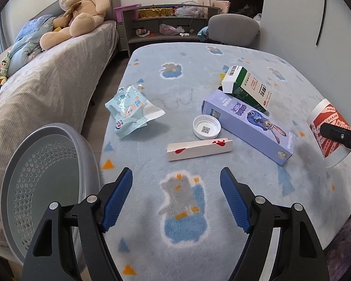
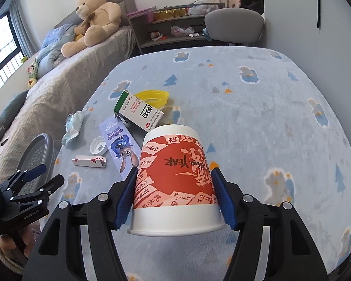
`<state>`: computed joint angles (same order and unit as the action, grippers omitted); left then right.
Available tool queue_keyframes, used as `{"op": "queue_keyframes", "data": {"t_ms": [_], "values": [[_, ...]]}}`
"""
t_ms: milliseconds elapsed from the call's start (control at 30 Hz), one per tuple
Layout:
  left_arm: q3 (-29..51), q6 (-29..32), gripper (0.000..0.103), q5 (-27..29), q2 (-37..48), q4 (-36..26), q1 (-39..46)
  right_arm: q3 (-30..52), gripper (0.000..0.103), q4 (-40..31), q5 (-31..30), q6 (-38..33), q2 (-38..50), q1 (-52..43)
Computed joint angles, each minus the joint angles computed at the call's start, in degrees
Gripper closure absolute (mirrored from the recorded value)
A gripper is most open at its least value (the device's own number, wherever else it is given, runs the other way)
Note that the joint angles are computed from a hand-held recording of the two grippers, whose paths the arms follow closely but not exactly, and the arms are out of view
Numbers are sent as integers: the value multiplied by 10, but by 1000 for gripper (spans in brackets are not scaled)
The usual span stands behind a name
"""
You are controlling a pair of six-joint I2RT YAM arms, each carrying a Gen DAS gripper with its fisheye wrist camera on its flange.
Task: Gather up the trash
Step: 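Grasp the white strip with the left gripper while the right gripper holds the cup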
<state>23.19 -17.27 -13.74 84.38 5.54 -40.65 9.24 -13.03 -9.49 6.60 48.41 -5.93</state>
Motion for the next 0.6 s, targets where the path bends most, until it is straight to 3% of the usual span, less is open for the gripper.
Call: {"op": "queue_keyframes", "data": {"t_ms": [167, 600], "values": [[32, 40, 29, -1, 39, 12, 13, 0, 42, -18, -22, -10, -26, -16], [143, 73, 29, -25, 177, 1, 85, 5, 42, -54, -52, -15, -71, -16]]}}
